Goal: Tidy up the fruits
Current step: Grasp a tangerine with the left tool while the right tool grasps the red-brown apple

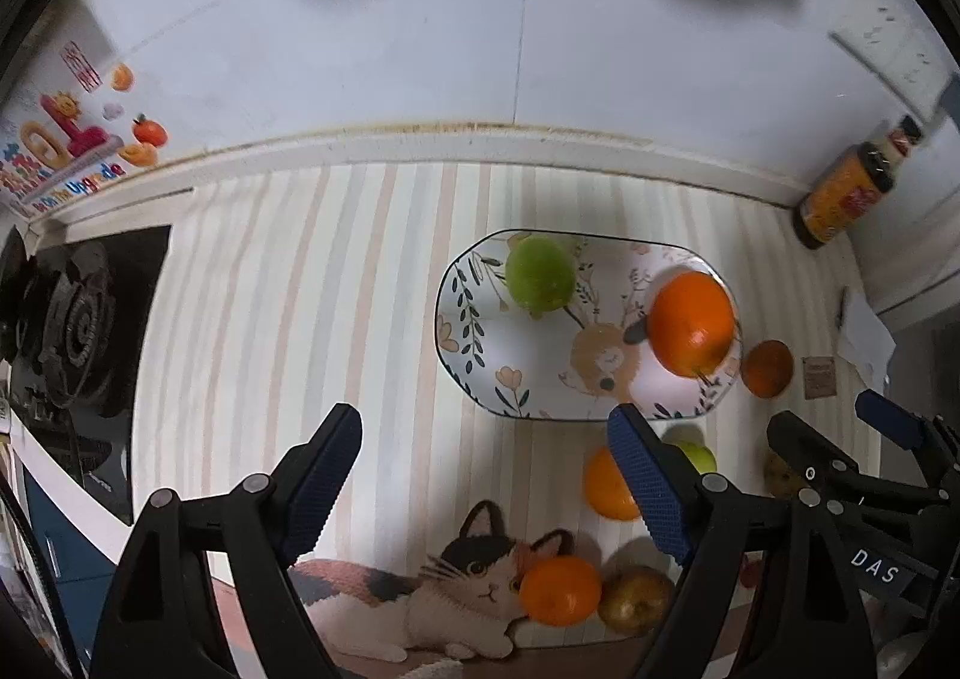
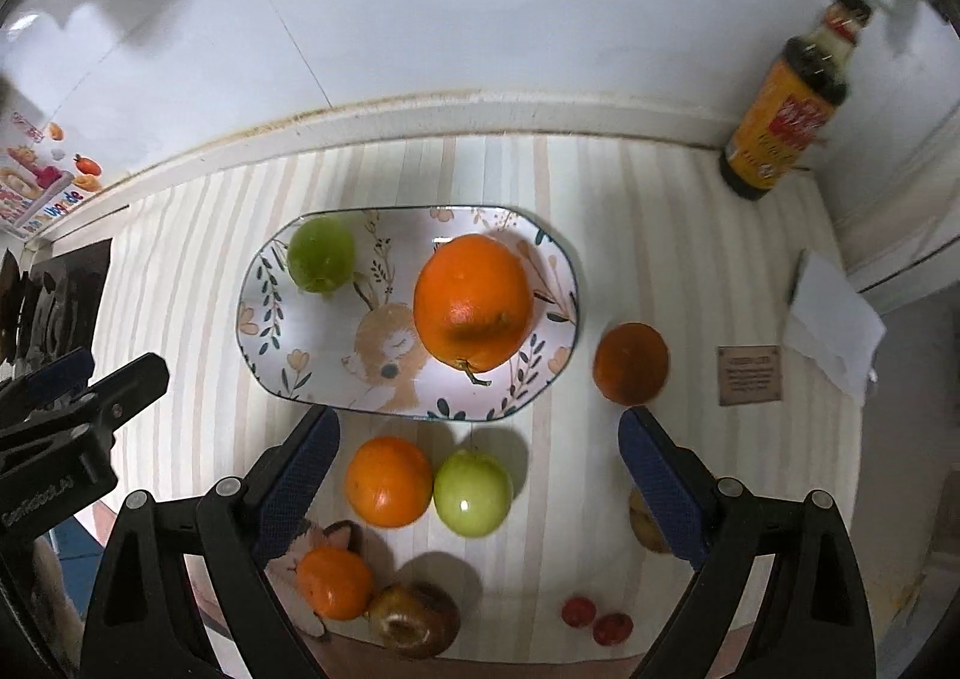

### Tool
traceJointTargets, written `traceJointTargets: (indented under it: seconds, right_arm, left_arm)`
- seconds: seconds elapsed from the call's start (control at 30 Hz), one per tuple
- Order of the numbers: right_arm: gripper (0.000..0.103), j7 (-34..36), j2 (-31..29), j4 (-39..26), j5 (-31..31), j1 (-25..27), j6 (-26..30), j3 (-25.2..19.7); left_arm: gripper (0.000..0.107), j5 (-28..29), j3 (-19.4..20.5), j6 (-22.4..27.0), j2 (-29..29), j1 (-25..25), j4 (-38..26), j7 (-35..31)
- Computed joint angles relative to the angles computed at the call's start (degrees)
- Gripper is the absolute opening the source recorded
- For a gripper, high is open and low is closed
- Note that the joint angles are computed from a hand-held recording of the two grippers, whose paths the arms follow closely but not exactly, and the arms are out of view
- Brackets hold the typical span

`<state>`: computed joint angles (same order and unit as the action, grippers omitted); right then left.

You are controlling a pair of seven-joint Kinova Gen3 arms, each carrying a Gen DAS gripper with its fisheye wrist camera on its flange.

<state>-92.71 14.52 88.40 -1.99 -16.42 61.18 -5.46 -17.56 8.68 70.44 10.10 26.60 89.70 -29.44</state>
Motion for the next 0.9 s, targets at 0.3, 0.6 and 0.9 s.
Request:
traceJointTargets:
  seconds: [0.3,0.6,0.9]
  right_arm:
    - [0.096,-2.05,-11.27,5.19,0.34,-0.16,-0.65,-0.68]
    - [0.096,-1.96,-18.57,8.69,-2.41,0.93,-0.03,-0.70]
    - [0.096,4.08,-17.40,14.26,-11.23,6.55,-0.17,3.81]
  left_arm:
    - [0.084,-4.94,3.58,2.62,-5.07,4.37,1.12,5.60]
    - [0.084,-6.43,7.02,4.24,-8.06,6.25,1.79,10.13]
    - [0.084,2.37,5.61,-1.44,-4.90,3.93,6.54,6.96]
